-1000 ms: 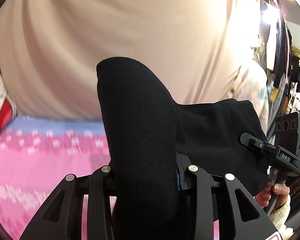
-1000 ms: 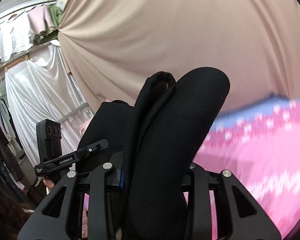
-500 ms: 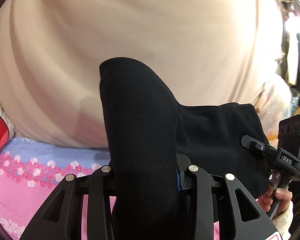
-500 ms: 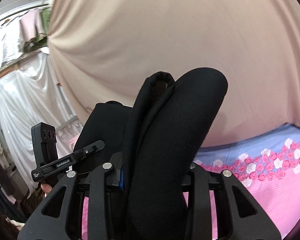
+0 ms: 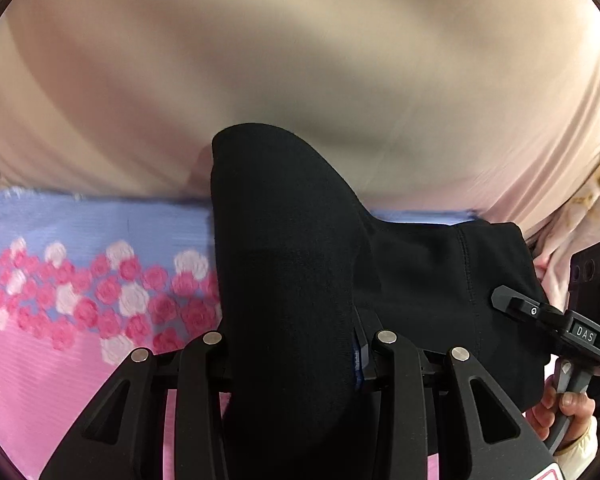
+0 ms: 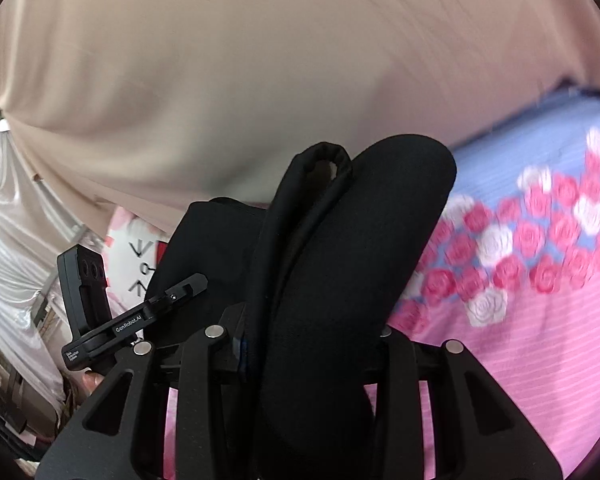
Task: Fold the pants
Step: 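Lower the folded trousers onto the bed and open both grippers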
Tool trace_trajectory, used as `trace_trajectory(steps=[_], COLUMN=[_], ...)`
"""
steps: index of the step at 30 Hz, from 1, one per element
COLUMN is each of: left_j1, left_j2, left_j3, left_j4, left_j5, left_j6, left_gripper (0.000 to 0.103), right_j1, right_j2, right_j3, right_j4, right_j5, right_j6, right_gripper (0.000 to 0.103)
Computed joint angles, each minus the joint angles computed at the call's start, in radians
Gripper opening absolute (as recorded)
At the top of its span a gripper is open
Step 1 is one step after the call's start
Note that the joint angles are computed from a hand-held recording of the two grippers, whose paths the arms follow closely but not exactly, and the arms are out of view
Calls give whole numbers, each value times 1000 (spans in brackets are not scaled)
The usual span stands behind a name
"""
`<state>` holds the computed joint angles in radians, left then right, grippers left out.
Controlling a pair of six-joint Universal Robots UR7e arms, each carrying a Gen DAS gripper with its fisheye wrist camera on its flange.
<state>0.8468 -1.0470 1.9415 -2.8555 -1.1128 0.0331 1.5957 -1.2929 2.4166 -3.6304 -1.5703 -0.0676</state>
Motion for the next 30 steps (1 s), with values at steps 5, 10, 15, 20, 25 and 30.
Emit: trace_trajectory(steps=[5,10,15,20,25,30], left_j1=[35,66,87,133,54,-45], left_j2=[51,58,82,14,-193,-298], left_j3=[-15,-12,-12,-3,159,251], left_j4=[30,27,-17,44,-35,-25], left_j5=[13,-22,2,-23,174,165], left_j6=[-23,-27,-50,-139,-217,-264], left_gripper=[33,39,73,97,95,96], right_j1=[-54,-82,-75,-48,108,312], right_j2=[59,75,71,-27,-95,13], right_j3=[-12,-6,-30,55,211,69], right_j4=[6,-1,65,56,-252,-79], right_j5=[-2,5,-41,-155,-397,-580], right_j6=[-1,0,24,67,78,-60], right_gripper=[32,35,59,83,86,73])
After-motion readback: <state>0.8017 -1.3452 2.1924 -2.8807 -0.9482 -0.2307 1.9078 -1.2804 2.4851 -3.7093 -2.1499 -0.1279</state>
